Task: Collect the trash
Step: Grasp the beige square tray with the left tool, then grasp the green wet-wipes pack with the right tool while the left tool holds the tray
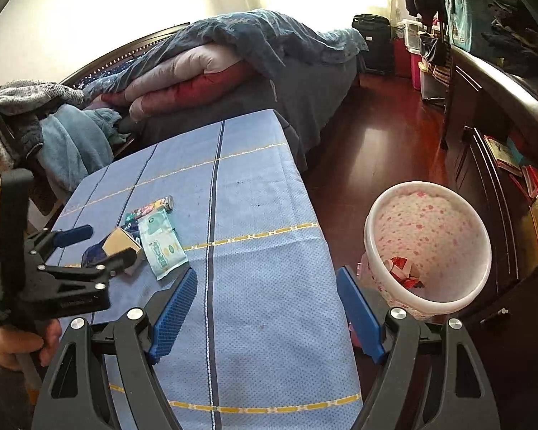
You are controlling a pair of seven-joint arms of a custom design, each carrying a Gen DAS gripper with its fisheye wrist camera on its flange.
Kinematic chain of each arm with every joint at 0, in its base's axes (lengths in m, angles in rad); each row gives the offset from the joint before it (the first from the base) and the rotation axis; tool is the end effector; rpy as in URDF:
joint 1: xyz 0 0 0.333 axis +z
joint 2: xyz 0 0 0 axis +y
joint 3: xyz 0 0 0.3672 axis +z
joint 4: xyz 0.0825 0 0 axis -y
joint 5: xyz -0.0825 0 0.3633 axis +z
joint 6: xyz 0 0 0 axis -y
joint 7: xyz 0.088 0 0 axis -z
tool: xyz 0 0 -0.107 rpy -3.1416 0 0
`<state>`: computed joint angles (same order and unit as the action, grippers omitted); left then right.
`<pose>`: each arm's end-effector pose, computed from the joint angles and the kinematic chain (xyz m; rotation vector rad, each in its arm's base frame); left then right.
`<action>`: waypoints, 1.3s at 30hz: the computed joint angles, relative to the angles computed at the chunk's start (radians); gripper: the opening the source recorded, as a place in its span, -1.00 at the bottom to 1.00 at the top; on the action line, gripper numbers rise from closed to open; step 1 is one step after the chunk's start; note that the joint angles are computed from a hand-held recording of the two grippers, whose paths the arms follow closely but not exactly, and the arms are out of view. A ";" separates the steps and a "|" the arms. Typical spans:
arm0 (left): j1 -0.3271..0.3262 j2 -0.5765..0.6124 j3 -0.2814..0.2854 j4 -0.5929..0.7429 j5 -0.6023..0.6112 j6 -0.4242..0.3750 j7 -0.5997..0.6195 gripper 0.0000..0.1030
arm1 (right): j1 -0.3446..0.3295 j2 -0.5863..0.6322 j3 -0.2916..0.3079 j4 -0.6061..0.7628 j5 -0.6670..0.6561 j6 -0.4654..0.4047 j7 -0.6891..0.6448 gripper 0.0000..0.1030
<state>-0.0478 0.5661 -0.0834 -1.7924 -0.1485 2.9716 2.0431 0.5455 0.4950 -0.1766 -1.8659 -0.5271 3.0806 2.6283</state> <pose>0.7107 -0.0729 0.3626 -1.4174 2.2287 -0.6016 0.6208 0.3043 0.3876 -1.6214 1.8307 -0.4332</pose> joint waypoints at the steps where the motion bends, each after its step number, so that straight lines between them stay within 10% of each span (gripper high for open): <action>1: -0.003 0.006 0.000 0.008 0.005 -0.010 0.003 0.49 | 0.005 -0.003 -0.005 -0.002 0.000 -0.002 0.005 0.55; 7: -0.018 0.032 0.010 0.013 0.042 0.007 0.045 0.46 | 0.006 -0.015 -0.005 -0.007 -0.006 -0.011 0.013 0.55; 10: 0.027 0.040 -0.049 0.016 0.022 0.014 0.099 0.00 | -0.008 -0.007 0.016 0.012 -0.003 -0.028 0.000 0.55; 23: 0.178 -0.024 -0.146 -0.033 -0.181 0.040 0.162 0.01 | -0.174 0.210 0.302 0.327 0.162 -0.152 -0.391 0.63; 31: 0.218 -0.039 -0.131 -0.025 -0.243 0.021 0.140 0.02 | -0.130 0.367 0.304 0.600 0.252 -0.336 -0.594 0.63; 39: 0.262 -0.031 -0.166 0.005 -0.314 -0.004 0.157 0.01 | -0.073 0.374 0.250 0.621 0.273 -0.363 -0.669 -0.09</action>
<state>0.2143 0.5355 -0.2499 -1.7871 -0.4622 2.9675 2.2000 0.4721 0.8690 0.0732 -1.2446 -0.2537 2.7179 1.9593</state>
